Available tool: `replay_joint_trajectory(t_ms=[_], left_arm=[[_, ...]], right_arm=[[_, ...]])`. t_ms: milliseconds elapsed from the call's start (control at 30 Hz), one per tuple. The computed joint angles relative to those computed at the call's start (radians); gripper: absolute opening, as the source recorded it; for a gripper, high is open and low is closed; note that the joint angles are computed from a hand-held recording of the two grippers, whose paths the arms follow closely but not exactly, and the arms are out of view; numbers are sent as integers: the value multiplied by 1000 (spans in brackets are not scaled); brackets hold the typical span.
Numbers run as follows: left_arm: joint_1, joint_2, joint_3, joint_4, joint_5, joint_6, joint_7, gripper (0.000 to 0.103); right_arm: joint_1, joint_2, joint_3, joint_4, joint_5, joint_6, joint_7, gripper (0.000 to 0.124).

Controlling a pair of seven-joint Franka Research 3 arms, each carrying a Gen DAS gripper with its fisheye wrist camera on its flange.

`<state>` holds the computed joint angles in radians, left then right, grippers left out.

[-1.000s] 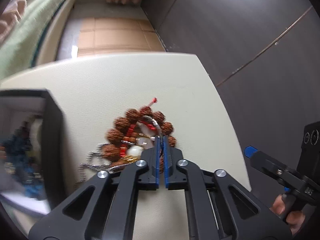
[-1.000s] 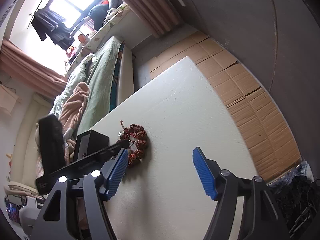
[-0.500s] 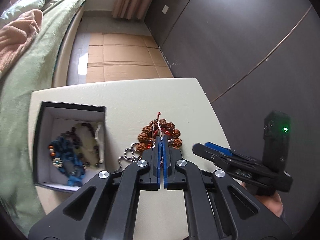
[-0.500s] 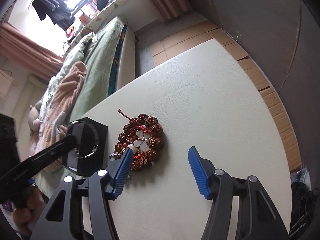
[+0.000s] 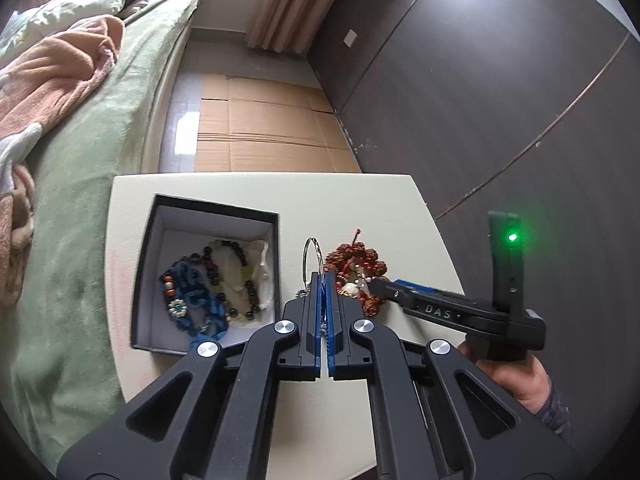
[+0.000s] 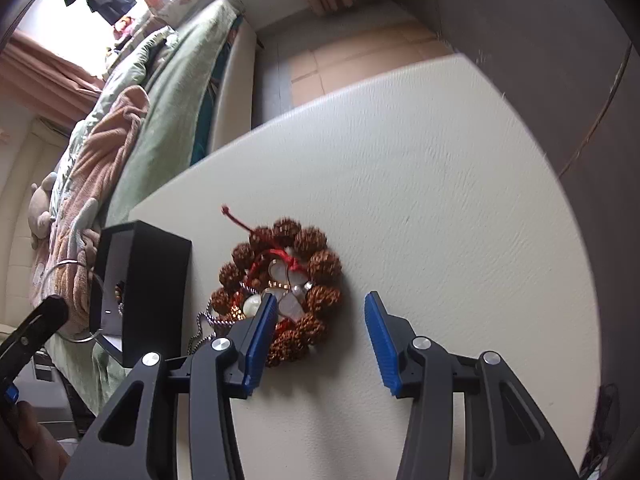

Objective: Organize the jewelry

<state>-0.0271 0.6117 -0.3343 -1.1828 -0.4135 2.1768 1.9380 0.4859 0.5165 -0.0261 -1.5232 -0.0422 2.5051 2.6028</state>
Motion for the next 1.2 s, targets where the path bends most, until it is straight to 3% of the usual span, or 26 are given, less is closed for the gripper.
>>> replay_joint_trajectory(t_ms=[100,133,500,533,667,867,1200], left_arm=[[11,-7,1,-13,-8,5,2,3],[11,-6,1,-13,-9,5,0,3],[39,-40,-9,-74,-62,19,33,3],[42,-46,-9,-81,-68,21,37,3],[51,-64,-5,-104,-87,27,48,3],[63,-71,2,-111,-107,29,59,3],[73,-74,-3,-121,-138,27,77,3]], right_arm=[[11,16,-10,32,-19,-34,13,41],[16,21,-16,44,-27,-57,24,32],[0,63,-2,130,-15,-152,4,30],[4,75,-5,154,-23,-175,1,21],[5,94,-2,181,-18,-159,-24,18],[19,-6,-13,43,-36,-8,17,18],[44,-43,-16,73,-114,-18,32,18]])
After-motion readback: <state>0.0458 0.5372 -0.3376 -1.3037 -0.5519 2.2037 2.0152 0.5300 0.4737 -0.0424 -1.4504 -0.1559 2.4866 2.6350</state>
